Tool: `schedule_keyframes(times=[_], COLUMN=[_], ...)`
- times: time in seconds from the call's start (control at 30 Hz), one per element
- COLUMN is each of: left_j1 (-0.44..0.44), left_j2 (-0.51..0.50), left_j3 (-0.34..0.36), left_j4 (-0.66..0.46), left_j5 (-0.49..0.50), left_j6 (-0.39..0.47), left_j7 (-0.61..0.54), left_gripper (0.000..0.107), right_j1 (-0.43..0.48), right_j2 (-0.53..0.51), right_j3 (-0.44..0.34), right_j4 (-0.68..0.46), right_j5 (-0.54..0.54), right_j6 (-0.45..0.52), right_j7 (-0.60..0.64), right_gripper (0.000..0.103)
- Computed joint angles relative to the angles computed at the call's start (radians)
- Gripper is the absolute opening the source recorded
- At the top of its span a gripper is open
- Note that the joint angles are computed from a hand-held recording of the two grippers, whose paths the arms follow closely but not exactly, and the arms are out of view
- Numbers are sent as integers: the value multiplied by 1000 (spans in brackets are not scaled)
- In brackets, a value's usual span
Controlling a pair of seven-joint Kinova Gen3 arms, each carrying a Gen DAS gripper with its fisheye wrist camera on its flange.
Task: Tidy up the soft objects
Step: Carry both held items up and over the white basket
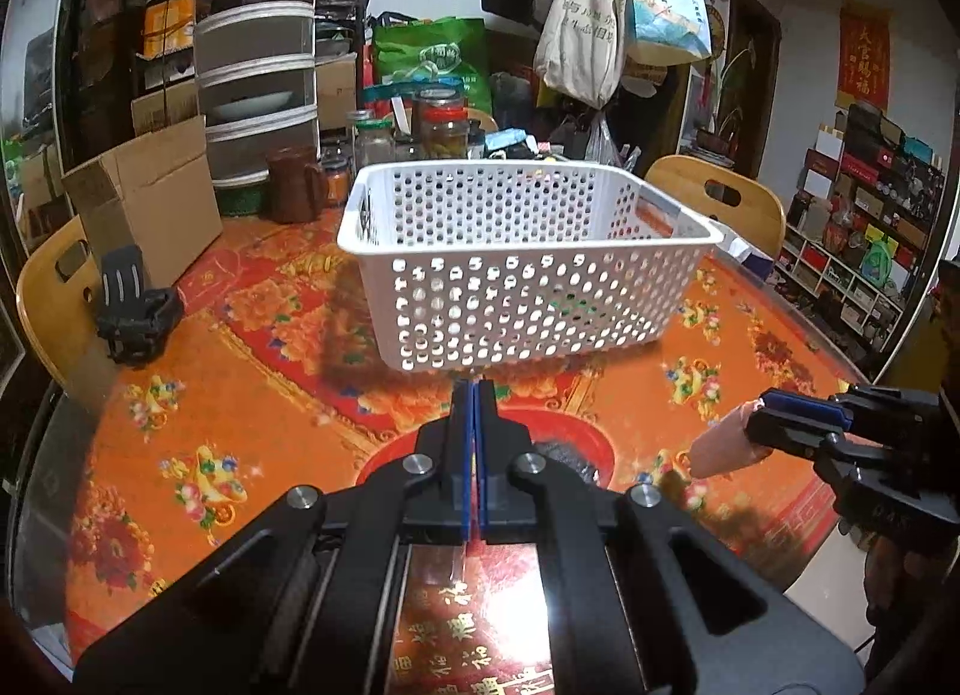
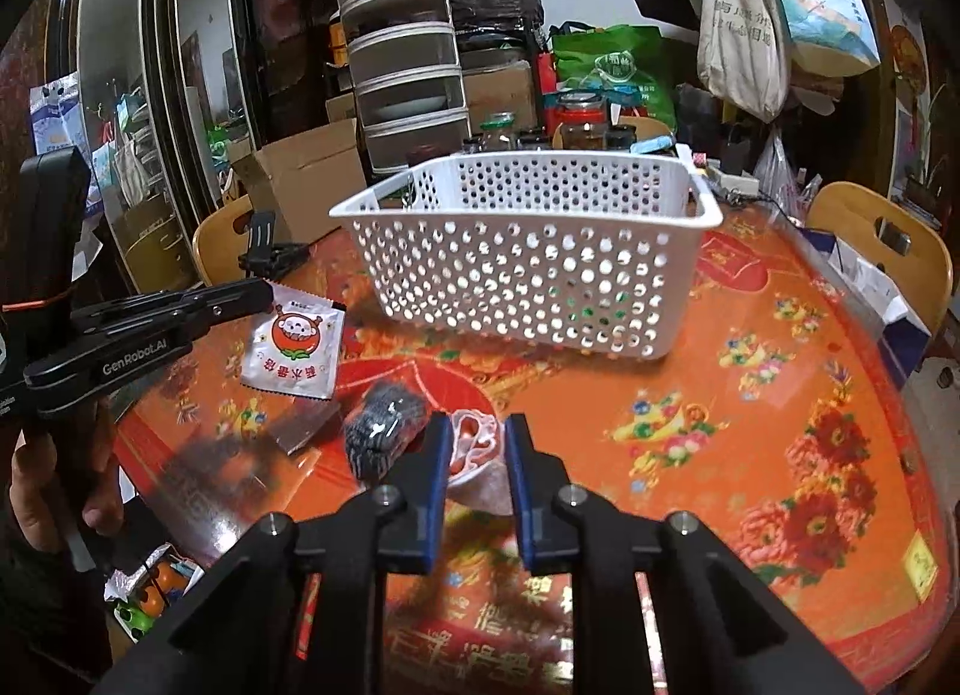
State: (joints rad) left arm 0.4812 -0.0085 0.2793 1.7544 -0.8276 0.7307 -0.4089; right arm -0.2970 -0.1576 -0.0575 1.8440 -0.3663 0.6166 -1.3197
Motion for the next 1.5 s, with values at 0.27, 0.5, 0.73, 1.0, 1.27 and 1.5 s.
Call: schedule_keyframes(times=[0.27,0.5,0.73,1.0,1.27,1.5], left_j1=[-6,-17,-17,3,-11,-39], left_j2=[-3,5,40,162,398,553], left_j3=[1,-12,-32,-95,-163,-210], left_j4=[-66,-156,-288,-539,-842,-1017], left_j5=[9,51,80,170,347,494], left_j6=[19,30,62,134,259,374], left_j7=[-51,-143,-237,-397,-575,-653], left_gripper=[0,0,0,0,1,1], right_j1=[10,23,54,51,25,31], right_j2=[5,26,64,214,428,511], right_j3=[-3,14,-8,-24,-13,-18], right_j4=[-56,-152,-294,-546,-786,-837], right_j5=[40,37,102,209,315,317], right_j6=[18,75,110,202,333,378], right_j7=[-10,17,-25,-92,-177,-195], right_gripper=[16,15,15,12,5,5])
